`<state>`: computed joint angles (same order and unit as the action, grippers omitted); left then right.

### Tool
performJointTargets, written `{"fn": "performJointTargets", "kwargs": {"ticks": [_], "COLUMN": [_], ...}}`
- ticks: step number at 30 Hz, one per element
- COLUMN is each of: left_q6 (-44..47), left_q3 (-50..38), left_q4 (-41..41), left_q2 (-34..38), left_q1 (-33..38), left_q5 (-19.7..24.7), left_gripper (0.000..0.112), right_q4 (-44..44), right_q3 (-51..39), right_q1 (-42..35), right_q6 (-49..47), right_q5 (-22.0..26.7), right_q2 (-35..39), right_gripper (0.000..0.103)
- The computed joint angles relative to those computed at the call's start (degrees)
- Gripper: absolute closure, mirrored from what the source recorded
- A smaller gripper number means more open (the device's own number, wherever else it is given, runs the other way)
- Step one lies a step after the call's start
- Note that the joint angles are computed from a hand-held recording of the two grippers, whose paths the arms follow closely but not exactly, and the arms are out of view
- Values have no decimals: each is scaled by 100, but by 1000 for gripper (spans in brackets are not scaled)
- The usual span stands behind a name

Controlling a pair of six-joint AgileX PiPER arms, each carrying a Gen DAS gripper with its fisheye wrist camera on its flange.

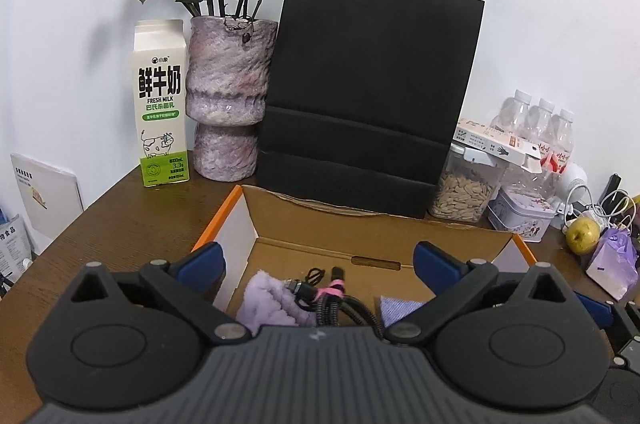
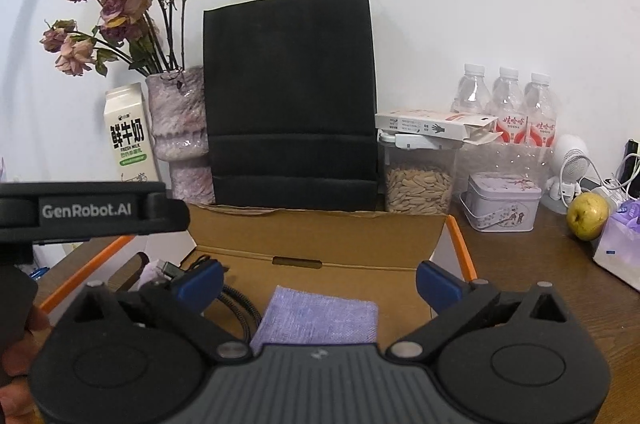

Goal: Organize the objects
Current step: 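Open the right tool to drop the bag in the box while the left tool releases the cable, then lift both tools out of the box and back over the table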

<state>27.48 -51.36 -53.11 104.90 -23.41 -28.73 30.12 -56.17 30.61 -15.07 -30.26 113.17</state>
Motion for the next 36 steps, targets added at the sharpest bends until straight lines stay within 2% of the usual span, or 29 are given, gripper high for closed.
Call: {"fn": "performJointTargets", "kwargs": {"ticks": [10, 18, 30, 36], "left_q6": [-22, -623, -1028, -1562], "left_q3": [185, 768, 2006, 2666], "left_q4": [-9, 514, 845, 1067], "left_q2": [-200, -625, -1235, -1337], "left_q1": [-23, -96, -502, -793], "left_q5": [-53, -256, -1026, -1516], "left_gripper": [9, 9, 9, 9], "right_q4": [6, -83, 81, 229], "right_q3": [185, 628, 1721, 2513], "right_q1": [-8, 29, 426, 780], "right_q6": [-29, 31, -261, -193], "right_q5": [-20, -183, -882, -1635], "right_q2": [-189, -514, -1104, -1251], "right_gripper": [0, 0, 0, 0]}}
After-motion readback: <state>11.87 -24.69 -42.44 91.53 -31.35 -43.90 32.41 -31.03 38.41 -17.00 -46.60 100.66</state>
